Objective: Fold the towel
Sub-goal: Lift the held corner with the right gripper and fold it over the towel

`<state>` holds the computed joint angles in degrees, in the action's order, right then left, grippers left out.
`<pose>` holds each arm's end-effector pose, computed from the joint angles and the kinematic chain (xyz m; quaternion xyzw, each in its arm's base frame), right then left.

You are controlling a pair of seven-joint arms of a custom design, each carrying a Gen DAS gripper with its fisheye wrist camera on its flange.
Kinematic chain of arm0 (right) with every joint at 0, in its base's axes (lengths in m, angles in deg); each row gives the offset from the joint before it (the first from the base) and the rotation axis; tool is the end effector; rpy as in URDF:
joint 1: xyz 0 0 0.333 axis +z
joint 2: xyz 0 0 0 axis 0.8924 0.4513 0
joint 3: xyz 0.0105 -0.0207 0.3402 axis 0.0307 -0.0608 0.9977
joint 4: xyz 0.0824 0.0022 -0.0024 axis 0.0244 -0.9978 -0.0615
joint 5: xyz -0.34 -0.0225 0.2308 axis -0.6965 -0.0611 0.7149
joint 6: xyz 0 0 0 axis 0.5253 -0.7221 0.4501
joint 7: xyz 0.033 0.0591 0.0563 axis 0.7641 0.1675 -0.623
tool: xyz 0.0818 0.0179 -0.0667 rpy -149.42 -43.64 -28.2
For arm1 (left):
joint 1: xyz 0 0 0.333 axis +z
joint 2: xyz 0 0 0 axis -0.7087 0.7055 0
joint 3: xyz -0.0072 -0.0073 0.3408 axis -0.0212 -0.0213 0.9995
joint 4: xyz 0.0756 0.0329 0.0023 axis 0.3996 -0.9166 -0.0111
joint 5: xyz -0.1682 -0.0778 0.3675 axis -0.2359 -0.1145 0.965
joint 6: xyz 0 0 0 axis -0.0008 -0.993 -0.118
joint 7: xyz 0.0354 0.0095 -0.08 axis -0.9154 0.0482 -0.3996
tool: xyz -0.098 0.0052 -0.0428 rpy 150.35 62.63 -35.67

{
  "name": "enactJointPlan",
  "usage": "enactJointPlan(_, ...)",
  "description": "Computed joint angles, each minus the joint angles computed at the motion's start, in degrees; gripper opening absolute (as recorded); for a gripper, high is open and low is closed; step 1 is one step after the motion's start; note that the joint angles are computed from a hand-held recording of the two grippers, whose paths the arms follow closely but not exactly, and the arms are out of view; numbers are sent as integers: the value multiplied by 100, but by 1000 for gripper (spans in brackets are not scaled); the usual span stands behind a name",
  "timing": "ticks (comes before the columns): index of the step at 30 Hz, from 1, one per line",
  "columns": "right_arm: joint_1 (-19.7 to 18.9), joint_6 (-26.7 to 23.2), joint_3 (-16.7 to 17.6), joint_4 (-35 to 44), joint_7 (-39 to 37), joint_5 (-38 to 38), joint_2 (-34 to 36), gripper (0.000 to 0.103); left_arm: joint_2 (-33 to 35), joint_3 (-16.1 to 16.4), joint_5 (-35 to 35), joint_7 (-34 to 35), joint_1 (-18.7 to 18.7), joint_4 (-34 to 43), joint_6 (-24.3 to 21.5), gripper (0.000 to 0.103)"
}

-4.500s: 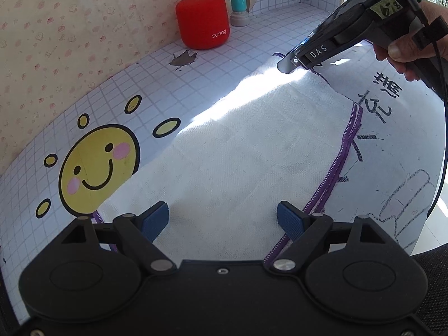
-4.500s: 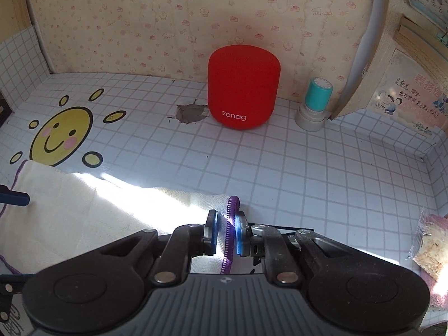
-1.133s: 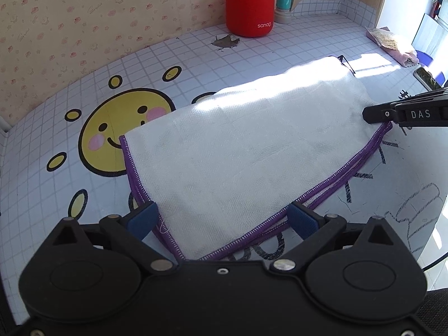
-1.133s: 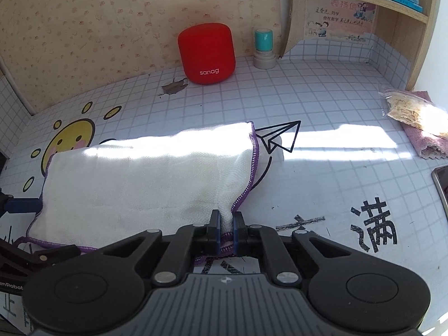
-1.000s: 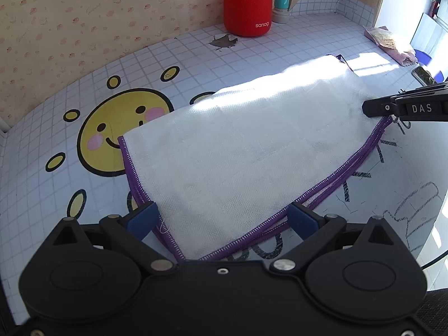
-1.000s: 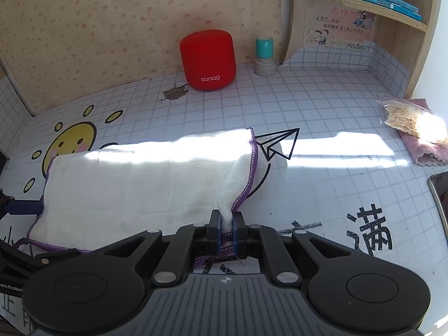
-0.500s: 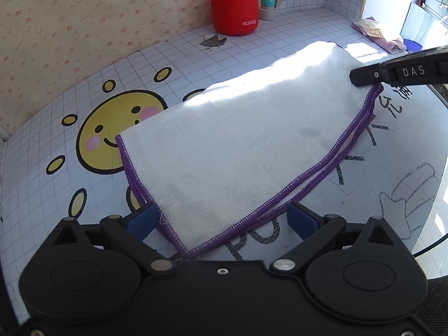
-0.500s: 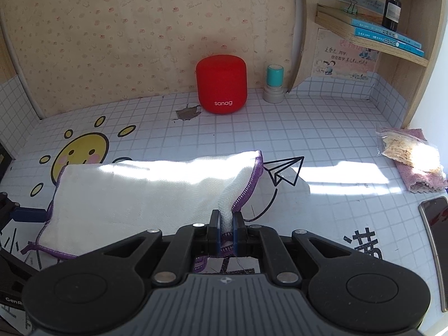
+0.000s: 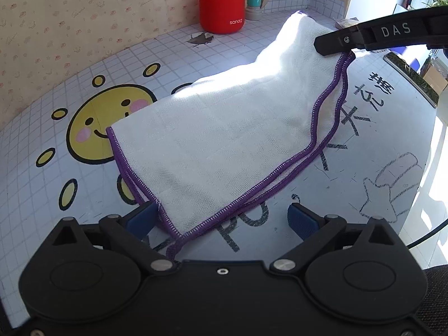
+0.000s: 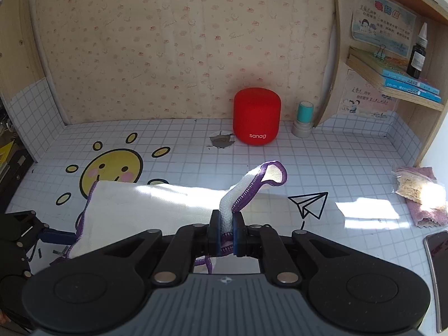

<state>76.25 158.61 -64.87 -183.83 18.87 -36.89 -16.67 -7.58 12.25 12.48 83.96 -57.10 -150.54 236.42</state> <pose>0.5081 0.1065 0.4989 -0.7312 0.5775 -0.2143 0.2930 0.4907 -0.1851 0.4489 -0.5010 0.8276 -0.2175 0.1292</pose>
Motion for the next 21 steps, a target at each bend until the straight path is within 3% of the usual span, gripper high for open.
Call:
enactJointPlan(7,-85,0,141,22,195,-294,45,7,9,-3,-33,13,-10,-9,30,100)
enactJointPlan(13,25,13,62,34,75,-204,16,7,5,24,-154,50,-52,-8,81,100)
enactJointPlan(21,680,-126,-272,253,-1279,826,37,7,-48,66,-410,240,-73,0,-43,100)
